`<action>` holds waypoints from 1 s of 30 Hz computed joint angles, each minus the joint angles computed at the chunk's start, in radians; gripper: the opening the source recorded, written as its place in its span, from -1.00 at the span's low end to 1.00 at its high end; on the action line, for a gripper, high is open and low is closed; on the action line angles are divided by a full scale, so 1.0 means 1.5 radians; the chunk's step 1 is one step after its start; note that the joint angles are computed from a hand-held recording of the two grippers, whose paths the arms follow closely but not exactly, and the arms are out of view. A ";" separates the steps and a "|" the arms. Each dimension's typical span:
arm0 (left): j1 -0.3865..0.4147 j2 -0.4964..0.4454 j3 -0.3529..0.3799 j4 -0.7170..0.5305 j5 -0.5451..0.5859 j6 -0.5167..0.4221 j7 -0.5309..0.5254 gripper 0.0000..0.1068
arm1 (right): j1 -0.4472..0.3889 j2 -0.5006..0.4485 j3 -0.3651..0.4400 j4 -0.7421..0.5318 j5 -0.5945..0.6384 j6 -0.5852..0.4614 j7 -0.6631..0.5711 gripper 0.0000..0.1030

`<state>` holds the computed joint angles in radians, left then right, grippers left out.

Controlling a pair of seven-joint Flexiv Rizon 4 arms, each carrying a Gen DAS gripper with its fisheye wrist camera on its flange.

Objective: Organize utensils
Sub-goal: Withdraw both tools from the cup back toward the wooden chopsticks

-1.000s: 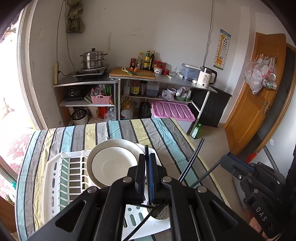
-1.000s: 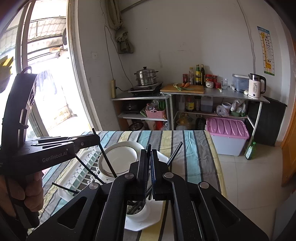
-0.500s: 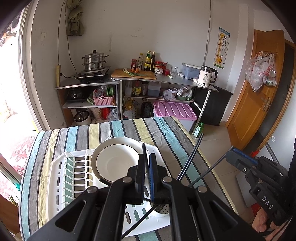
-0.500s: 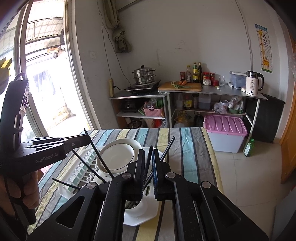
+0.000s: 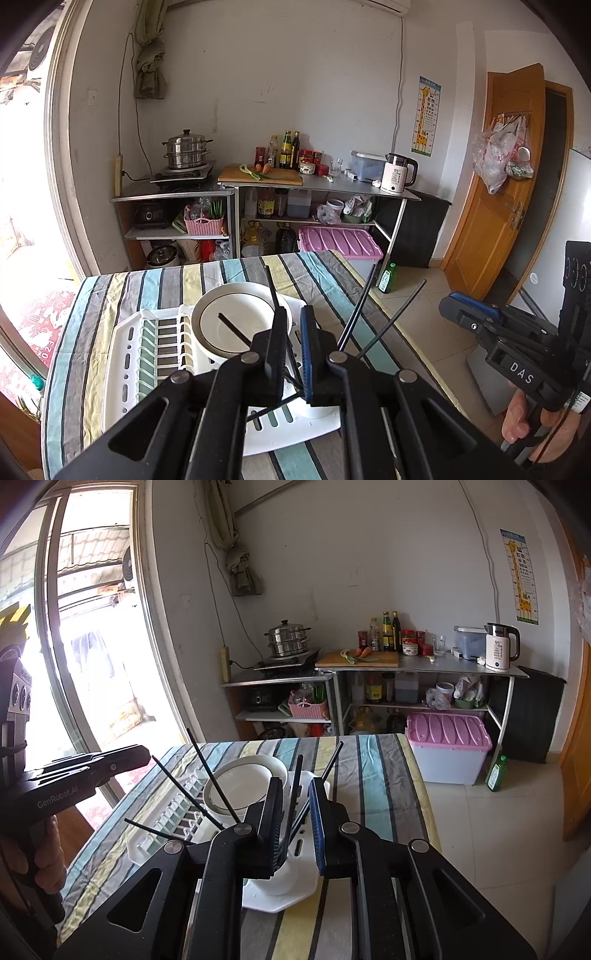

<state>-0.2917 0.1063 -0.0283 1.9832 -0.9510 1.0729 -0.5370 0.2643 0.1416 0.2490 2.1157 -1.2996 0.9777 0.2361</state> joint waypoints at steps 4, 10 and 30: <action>-0.011 0.038 0.018 0.039 -0.055 -0.008 0.045 -0.81 | 0.006 0.024 0.018 0.020 -0.011 -0.014 0.022 -0.70; -0.024 0.104 0.046 0.114 -0.112 -0.011 0.107 -0.80 | 0.033 0.040 0.049 0.038 -0.014 -0.046 0.040 -0.70; -0.030 0.288 0.115 0.341 -0.120 0.047 0.193 -0.80 | 0.169 0.021 0.104 0.089 -0.016 -0.135 0.170 -0.69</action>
<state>-0.3369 0.5376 0.1440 2.4949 -1.1308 1.1437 -0.2480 0.5183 0.1725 0.4055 2.2490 -1.3234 0.7758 0.4914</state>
